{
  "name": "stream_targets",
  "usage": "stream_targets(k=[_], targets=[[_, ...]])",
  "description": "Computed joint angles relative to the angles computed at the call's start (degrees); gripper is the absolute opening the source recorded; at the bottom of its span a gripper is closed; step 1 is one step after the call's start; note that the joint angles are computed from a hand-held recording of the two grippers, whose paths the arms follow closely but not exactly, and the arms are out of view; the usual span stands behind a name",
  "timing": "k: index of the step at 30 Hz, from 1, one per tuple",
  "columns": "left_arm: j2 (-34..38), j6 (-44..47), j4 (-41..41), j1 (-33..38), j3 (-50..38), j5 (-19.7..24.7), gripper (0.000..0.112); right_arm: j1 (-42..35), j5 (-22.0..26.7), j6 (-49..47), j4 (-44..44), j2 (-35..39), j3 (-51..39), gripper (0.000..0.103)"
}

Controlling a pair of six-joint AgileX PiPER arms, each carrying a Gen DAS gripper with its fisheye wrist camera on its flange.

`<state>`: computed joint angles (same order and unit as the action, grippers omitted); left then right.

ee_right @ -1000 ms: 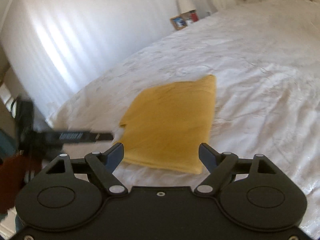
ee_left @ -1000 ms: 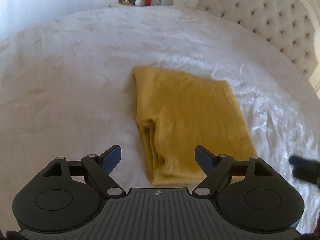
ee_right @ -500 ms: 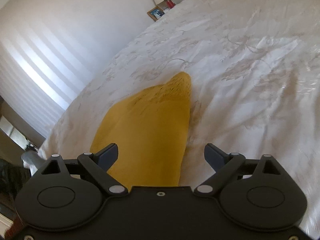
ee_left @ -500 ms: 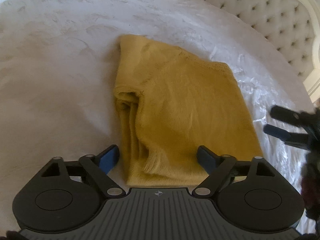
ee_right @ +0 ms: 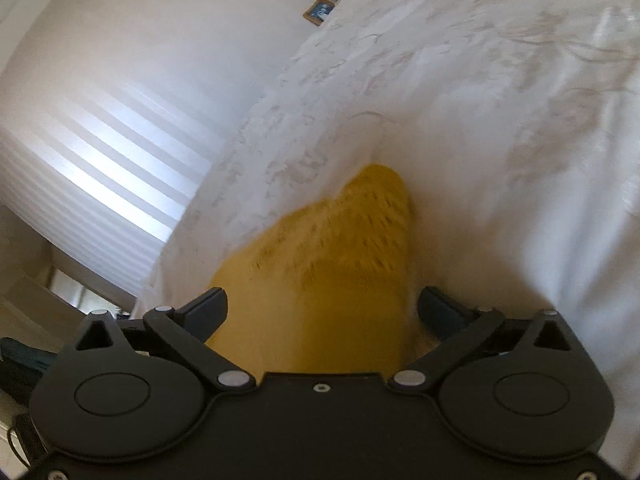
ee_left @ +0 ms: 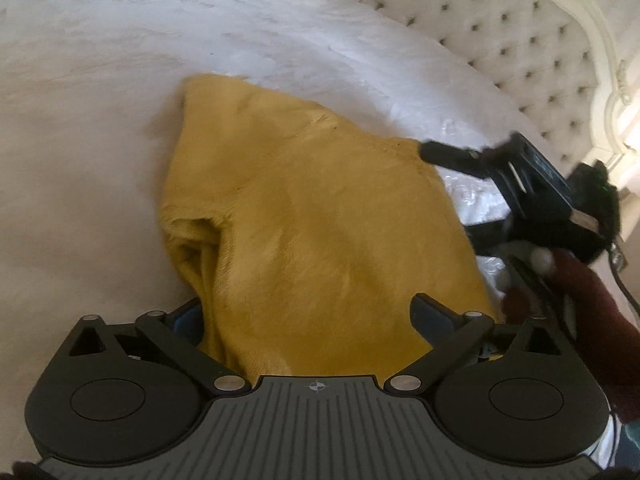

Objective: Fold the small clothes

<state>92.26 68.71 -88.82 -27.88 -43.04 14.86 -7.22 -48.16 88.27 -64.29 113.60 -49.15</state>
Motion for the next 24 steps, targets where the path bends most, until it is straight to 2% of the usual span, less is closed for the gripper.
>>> stream_targets(k=[3, 5, 6, 7, 8, 9, 10, 11, 12, 16, 20, 24], targets=[[1.0, 7.2, -7.0, 0.6, 0.1, 2.2, 0.102, -0.7, -3.6, 2.5, -2.1, 3.3, -3.9, 0.103], [1.5, 9.5, -9.3, 2.0, 0.3, 5.9, 0.102, -1.0, -5.1, 4.0, -3.1, 4.5, -5.2, 0.102], [1.8, 10.0, -9.6, 3.4, 0.6, 9.1, 0.101, -1.0, -5.1, 3.9, -3.1, 4.3, -5.0, 0.098], [2.3, 10.4, -9.8, 5.2, 1.2, 13.4, 0.1, -1.0, -5.0, 3.5, -3.5, 3.9, -4.7, 0.075], [3.2, 10.7, -10.0, 7.1, 1.6, 17.9, 0.091, -0.7, -3.4, 4.6, -4.7, 3.2, -4.5, 0.047], [3.6, 10.6, -10.8, 8.1, 2.2, 20.4, 0.067, -0.1, -0.4, 5.9, -5.7, 2.2, -4.3, 0.044], [3.6, 9.3, -10.3, 8.6, 2.5, 20.6, 0.05, 0.3, 1.2, 5.8, -5.8, 1.1, -3.5, 0.044], [3.0, 7.1, -9.2, 8.1, 2.6, 18.7, 0.019, 0.7, 2.3, 4.6, -4.7, -0.3, -2.1, 0.043], [2.6, 6.7, -9.0, 8.1, 3.0, 18.3, 0.018, 1.3, 3.4, 3.2, -3.2, -2.0, -0.6, 0.042], [-1.5, 3.0, -6.0, 9.3, 5.5, 21.4, 0.018, 2.2, 6.0, 3.3, -2.7, -10.5, 5.0, 0.04], [-7.4, -3.1, -0.7, 6.5, 6.1, 21.7, 0.016, 2.7, 11.3, 12.7, -11.7, -22.0, 10.2, 0.04], [-14.9, -8.6, 2.7, 3.4, 9.3, 23.2, 0.016, 0.5, 12.6, 25.3, -24.0, -34.3, 16.5, 0.04]])
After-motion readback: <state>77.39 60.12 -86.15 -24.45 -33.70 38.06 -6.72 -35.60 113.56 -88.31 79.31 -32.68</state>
